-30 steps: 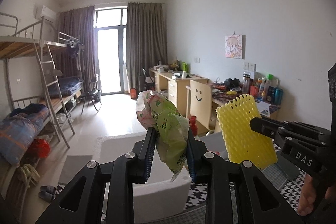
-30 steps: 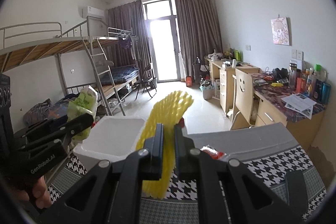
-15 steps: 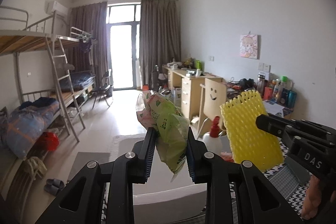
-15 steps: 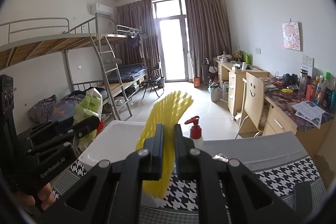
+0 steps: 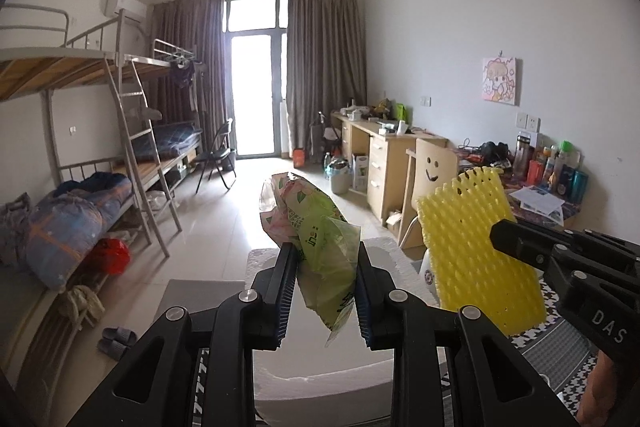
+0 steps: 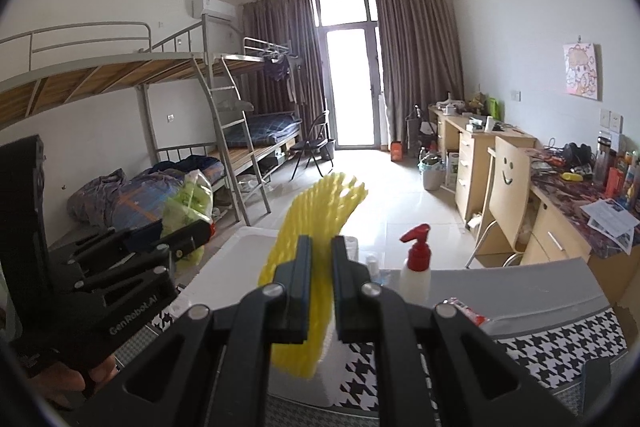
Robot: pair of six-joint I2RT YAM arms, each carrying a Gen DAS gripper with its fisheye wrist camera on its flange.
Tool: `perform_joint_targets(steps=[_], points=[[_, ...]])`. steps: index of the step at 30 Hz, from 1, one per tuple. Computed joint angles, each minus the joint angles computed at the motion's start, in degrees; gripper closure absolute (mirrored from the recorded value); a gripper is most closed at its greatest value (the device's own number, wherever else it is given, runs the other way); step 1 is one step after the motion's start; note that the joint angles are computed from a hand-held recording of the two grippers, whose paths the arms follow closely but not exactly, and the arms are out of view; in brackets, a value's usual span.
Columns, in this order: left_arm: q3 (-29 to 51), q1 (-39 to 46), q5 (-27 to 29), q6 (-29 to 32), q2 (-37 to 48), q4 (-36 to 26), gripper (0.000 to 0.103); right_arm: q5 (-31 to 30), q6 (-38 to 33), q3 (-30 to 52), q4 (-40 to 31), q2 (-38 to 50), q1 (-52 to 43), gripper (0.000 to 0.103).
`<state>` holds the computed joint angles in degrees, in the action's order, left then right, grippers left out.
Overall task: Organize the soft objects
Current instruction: 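Lower plastic bag into white foam box and open left tool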
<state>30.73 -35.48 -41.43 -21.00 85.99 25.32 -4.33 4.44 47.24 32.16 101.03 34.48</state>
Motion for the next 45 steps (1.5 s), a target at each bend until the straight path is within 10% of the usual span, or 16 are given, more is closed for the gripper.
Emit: perform_joint_targets(steps=[33, 45], points=[[6.7, 7.4, 11.4, -2.0, 8.4, -5.7, 0.072, 3.4, 1.4, 8.9, -5.3, 8.0, 2.6, 0.091], [7.5, 7.1, 10.6, -1.7, 8.4, -8.0, 0.020, 4.3, 1.5, 10.5, -6.0, 9.1, 2.6, 0.091]])
